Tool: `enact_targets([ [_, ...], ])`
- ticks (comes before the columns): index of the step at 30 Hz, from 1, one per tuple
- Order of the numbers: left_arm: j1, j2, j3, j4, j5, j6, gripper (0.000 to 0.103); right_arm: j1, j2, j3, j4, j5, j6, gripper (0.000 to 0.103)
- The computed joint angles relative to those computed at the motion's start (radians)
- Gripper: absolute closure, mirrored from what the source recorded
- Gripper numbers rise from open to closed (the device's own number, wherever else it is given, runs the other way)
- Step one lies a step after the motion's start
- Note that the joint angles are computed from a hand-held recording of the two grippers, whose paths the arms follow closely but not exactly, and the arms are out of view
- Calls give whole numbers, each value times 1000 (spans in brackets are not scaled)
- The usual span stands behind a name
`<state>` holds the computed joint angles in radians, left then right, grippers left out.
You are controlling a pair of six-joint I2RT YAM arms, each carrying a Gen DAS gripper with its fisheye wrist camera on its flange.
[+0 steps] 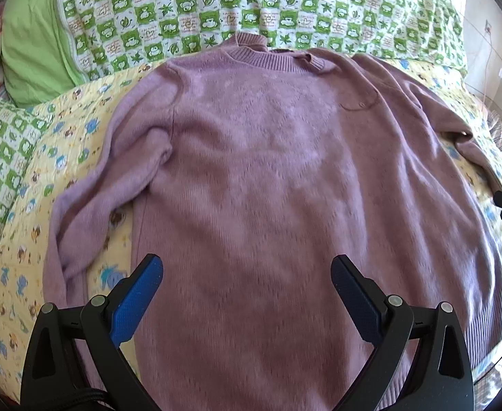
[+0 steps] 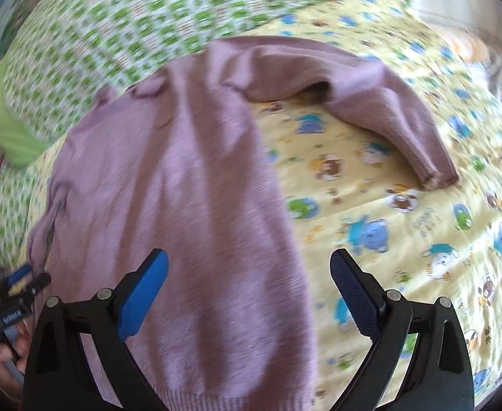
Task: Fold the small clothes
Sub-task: 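Grasp the ribbed sleeve cuff with the right gripper and lift it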
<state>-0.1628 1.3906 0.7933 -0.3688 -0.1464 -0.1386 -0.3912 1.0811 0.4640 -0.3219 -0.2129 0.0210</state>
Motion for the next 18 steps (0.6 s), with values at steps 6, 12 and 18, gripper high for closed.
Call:
enact_targets([
  [6, 28, 135, 135, -4, 4, -9, 4, -154, 161, 107, 25, -69, 100, 8],
  [12, 36, 261, 257, -25, -13, -18, 4, -287, 334, 194, 140, -191, 277, 8],
  [18, 45, 362, 348, -43, -14, -26, 4, -375, 448, 256, 272, -199, 496, 18],
])
